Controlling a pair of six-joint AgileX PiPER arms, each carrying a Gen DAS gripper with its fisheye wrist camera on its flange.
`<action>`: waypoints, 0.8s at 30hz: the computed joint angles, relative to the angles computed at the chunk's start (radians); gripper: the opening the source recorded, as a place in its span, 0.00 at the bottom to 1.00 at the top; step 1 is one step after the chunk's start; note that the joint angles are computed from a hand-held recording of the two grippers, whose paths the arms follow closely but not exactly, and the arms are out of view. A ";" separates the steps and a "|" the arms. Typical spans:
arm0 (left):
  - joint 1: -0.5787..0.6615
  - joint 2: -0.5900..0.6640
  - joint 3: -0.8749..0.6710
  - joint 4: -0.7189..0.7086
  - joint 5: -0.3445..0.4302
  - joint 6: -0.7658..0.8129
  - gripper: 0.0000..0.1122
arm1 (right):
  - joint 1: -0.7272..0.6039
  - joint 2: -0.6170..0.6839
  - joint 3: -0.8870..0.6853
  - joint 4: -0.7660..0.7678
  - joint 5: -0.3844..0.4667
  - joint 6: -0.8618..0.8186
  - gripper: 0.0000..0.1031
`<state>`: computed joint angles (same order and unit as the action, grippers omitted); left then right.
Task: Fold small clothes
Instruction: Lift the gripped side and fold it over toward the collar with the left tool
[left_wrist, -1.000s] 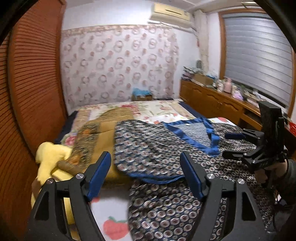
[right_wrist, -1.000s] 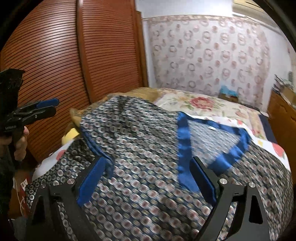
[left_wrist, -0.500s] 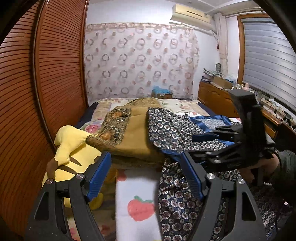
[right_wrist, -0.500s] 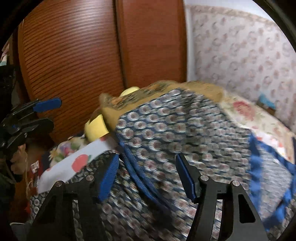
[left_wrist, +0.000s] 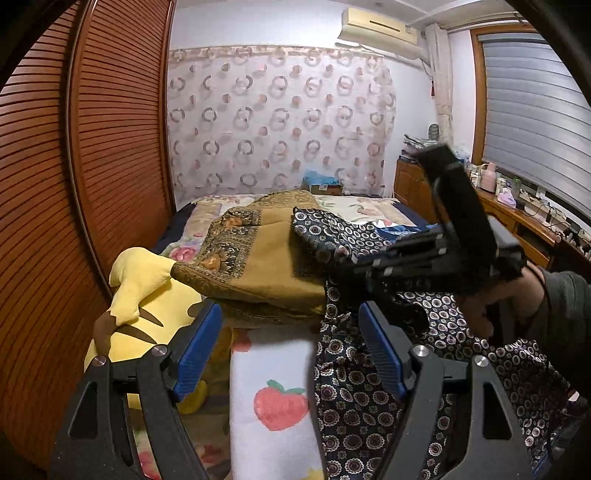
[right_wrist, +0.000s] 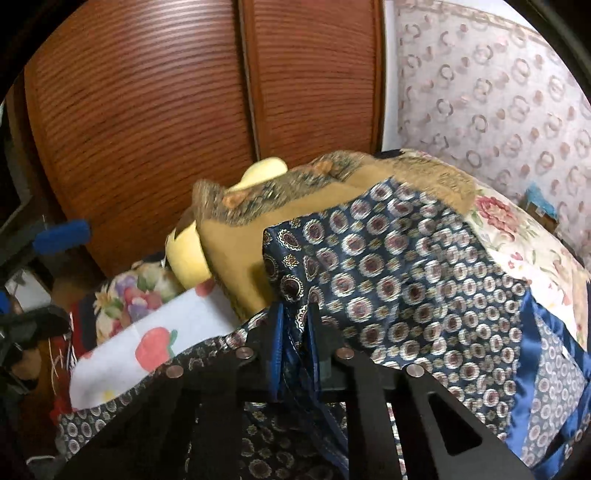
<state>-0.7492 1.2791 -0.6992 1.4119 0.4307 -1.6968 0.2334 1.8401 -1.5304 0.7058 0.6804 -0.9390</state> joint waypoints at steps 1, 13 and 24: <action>0.000 0.001 -0.002 0.000 -0.004 -0.002 0.69 | -0.016 -0.003 -0.007 0.010 0.008 -0.003 0.11; -0.012 0.049 -0.053 -0.037 -0.013 0.036 0.69 | -0.083 -0.014 -0.051 -0.175 -0.089 0.362 0.11; -0.034 0.089 -0.087 -0.054 0.001 0.045 0.69 | -0.101 -0.081 0.016 -0.180 -0.121 0.447 0.48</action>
